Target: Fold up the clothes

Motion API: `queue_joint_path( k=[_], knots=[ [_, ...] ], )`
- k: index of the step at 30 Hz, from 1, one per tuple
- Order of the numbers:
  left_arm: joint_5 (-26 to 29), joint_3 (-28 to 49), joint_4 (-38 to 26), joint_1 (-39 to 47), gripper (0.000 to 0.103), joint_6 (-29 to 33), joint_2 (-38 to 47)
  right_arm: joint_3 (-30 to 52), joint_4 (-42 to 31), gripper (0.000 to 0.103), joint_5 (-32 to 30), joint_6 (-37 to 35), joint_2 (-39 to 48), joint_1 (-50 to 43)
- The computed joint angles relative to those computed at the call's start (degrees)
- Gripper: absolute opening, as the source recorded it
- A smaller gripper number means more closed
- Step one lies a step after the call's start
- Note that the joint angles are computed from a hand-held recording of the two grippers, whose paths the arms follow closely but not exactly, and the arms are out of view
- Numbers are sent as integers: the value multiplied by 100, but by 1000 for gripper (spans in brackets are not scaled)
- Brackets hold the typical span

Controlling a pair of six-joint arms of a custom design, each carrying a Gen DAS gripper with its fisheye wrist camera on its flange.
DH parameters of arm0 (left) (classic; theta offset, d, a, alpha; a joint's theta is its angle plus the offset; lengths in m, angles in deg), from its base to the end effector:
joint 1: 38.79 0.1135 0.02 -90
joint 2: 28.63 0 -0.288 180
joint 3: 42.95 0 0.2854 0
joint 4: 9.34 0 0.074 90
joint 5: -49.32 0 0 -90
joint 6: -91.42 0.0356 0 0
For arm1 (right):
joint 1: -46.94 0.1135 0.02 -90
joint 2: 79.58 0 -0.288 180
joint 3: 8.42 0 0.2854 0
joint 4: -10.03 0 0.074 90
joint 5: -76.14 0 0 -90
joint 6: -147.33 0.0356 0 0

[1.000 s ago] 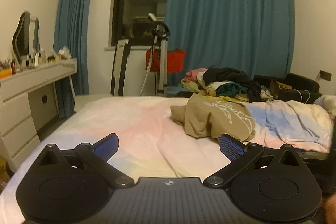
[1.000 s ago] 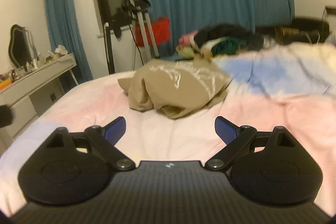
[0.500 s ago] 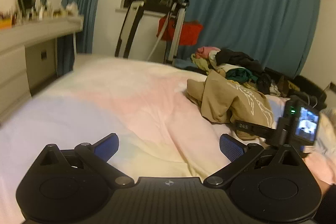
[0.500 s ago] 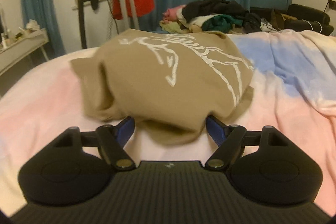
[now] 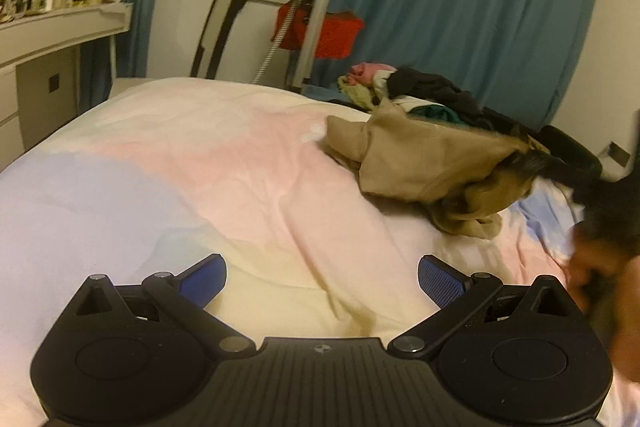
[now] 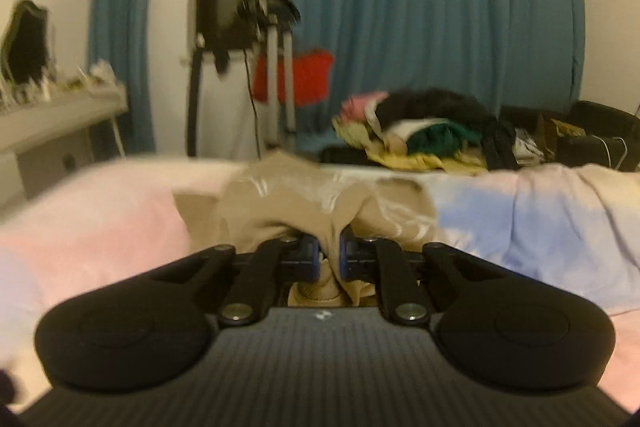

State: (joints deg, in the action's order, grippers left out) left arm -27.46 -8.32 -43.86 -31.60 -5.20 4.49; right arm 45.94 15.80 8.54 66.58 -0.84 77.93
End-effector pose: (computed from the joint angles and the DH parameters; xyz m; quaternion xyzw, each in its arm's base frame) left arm 0.1550 0.0113 0.2192 -0.0504 0.8733 -0.0988 0.4744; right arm 0.2856 0.1557 0.2440 -0.0389 0.8037 0.0488 0.5917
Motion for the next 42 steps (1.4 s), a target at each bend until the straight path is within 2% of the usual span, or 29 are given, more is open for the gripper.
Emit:
queue_joint_path(
  k=[6,10,13,16,18,19,22,24,27,29,31,32,33,34,36,37,39,42],
  knots=[
    [-516,22,-353,-1030,103,40,-625,-562,-1299,11,-444,138,-2553,37],
    [-953,42,-839,-2223,103,51,-1214,-720,-2287,11,-519,265,-4274,405],
    [-971,29,-1155,-3041,103,-303,-1400,-785,-2717,11,-45,162,-5139,1065],
    [-1011,-65,-1237,-3883,103,-788,-1506,-849,-3149,11,275,397,-5794,1494],
    [-1937,-143,-891,-4922,102,-976,-1083,-911,-3407,11,77,724,-6089,1275],
    [-2291,-162,-700,-5302,102,-1015,-809,-942,-3547,11,-276,911,-6213,890],
    [-3232,-223,205,-6117,99,-1027,404,-1069,-3802,11,-2082,1463,-6379,-986],
    [-3728,-210,1044,-6379,96,-848,1420,-1170,-3851,11,-3113,1688,-6424,-2014],
    [-4132,-129,2159,-6511,91,-609,2736,-1315,-3715,11,-4402,2097,-6347,-3251],
    [-4126,-146,2650,-6555,90,-573,3199,-1410,-3644,11,-4689,2173,-6297,-3533],
    [-4231,-58,3096,-6631,89,-497,3715,-1454,-3656,11,-4541,2009,-6233,-3460],
    [-4415,6,3229,-6688,80,-467,3936,-1470,-3694,11,-4382,1901,-6228,-3359],
    [-4642,82,3249,-6723,66,-496,4104,-1483,-3703,11,-4243,1793,-6192,-3280],
    [-4744,147,3200,-6671,60,-620,4193,-1505,-3714,11,-4152,1678,-6156,-3259],
    [-4513,6,3353,-6298,42,-936,3992,-1545,-3737,11,-4040,1523,-6058,-3261],
    [-4397,-92,3452,-6083,36,-1107,3825,-1552,-3741,12,-4033,1495,-5972,-3285],
    [-4277,-203,3365,-5787,12,-1370,3408,-1542,-3734,12,-4098,1443,-5747,-3363],
    [-3941,-437,3164,-5202,5,-1587,2515,-1534,-3758,12,-3964,1365,-5496,-3317]
  ],
)
